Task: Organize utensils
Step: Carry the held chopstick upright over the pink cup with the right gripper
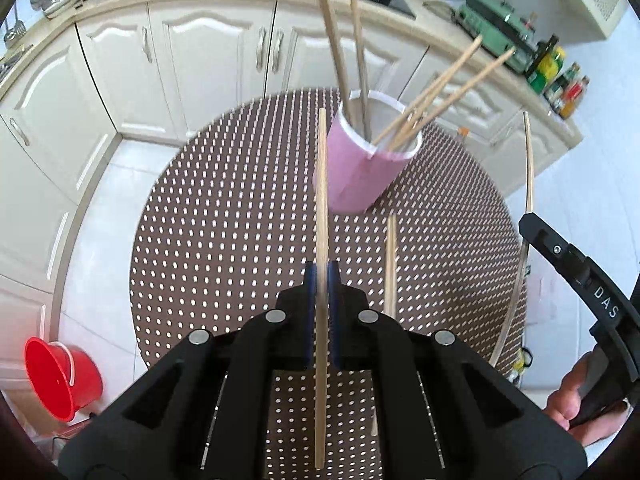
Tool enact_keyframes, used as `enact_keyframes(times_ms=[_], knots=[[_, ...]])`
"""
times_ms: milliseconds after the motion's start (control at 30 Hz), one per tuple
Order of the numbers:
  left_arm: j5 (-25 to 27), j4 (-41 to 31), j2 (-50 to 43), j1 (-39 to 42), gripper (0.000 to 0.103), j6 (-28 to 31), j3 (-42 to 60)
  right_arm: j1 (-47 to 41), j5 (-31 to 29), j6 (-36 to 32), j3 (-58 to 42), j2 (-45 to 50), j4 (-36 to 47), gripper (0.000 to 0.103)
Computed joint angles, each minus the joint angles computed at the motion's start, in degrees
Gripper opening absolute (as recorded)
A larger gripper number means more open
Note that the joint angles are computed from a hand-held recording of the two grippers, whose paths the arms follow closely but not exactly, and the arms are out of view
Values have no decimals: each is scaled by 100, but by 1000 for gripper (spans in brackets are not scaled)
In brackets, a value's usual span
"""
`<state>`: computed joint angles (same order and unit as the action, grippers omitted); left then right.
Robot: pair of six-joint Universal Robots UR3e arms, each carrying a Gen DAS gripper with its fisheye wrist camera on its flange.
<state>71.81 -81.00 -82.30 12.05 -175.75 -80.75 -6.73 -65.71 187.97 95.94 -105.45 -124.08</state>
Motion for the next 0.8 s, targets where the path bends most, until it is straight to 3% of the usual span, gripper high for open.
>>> enact_keyframes(times_ms=[400,800], knots=[[-421,200,88,241,6,-141,705,75,115,267,-859,459,-605,5],[-642,644,-666,67,6,-488,1975,413,-134,836,-2000,1374,-1210,5]])
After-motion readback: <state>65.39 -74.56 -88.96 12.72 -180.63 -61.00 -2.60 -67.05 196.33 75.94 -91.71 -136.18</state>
